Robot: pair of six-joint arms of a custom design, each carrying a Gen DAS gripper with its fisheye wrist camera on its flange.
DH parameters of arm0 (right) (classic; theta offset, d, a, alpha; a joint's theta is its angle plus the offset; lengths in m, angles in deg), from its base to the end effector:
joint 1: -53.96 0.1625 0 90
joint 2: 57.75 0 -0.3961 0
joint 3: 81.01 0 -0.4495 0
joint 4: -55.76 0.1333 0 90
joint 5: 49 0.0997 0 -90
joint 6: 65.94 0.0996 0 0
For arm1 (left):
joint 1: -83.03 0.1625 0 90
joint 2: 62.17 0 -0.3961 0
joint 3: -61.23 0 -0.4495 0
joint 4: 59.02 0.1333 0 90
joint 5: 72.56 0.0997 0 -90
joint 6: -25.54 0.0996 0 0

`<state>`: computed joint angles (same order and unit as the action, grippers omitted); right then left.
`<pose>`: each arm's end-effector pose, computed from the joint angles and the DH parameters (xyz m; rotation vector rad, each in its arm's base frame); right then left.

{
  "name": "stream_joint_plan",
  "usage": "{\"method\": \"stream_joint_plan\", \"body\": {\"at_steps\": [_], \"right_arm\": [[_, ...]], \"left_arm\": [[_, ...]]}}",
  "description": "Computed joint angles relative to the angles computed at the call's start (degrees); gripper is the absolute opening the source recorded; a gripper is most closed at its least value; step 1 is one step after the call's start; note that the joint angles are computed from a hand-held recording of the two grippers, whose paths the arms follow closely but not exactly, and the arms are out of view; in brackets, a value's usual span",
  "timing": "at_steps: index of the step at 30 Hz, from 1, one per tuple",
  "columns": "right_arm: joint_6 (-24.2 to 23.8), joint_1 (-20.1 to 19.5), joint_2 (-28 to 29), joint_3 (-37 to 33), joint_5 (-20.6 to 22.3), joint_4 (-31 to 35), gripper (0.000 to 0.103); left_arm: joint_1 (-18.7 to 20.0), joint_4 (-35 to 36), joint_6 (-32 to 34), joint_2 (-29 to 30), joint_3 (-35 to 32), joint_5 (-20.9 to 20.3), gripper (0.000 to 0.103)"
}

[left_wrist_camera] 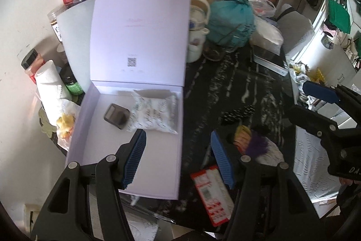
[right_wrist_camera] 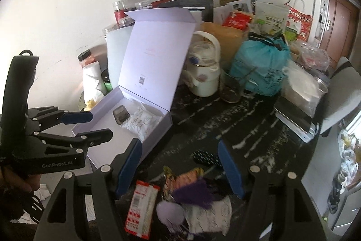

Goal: Organize objects
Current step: 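Withdraw both tools from the box back toward the table items, then grasp the lavender pouch with the left tool while the right tool grasps another white sachet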

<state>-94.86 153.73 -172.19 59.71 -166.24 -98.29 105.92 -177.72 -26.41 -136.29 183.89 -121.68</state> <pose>0.1496 -0.3519 0.3152 0.6264 -2.4038 0.7353 -0.3597 -0.3673 0.1019 0.4783 2.3915 -0.5659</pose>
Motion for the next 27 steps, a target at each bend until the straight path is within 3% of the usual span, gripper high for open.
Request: {"method": "stream_joint_plan", "body": {"at_steps": [13,27], "right_arm": [[-5.18,-7.28,-15.94,4.61,3.61,9.71,0.071],[-13.39,-20.75,-27.08,7.31,10.69,18.79,0.071]], "left_arm": [[-6.64,-3.97,-6.64,6.03,0.42,-5.77,0.058],[-8.43,-11.84,-11.27,13.71,0.92,-11.16,0.058]]}}
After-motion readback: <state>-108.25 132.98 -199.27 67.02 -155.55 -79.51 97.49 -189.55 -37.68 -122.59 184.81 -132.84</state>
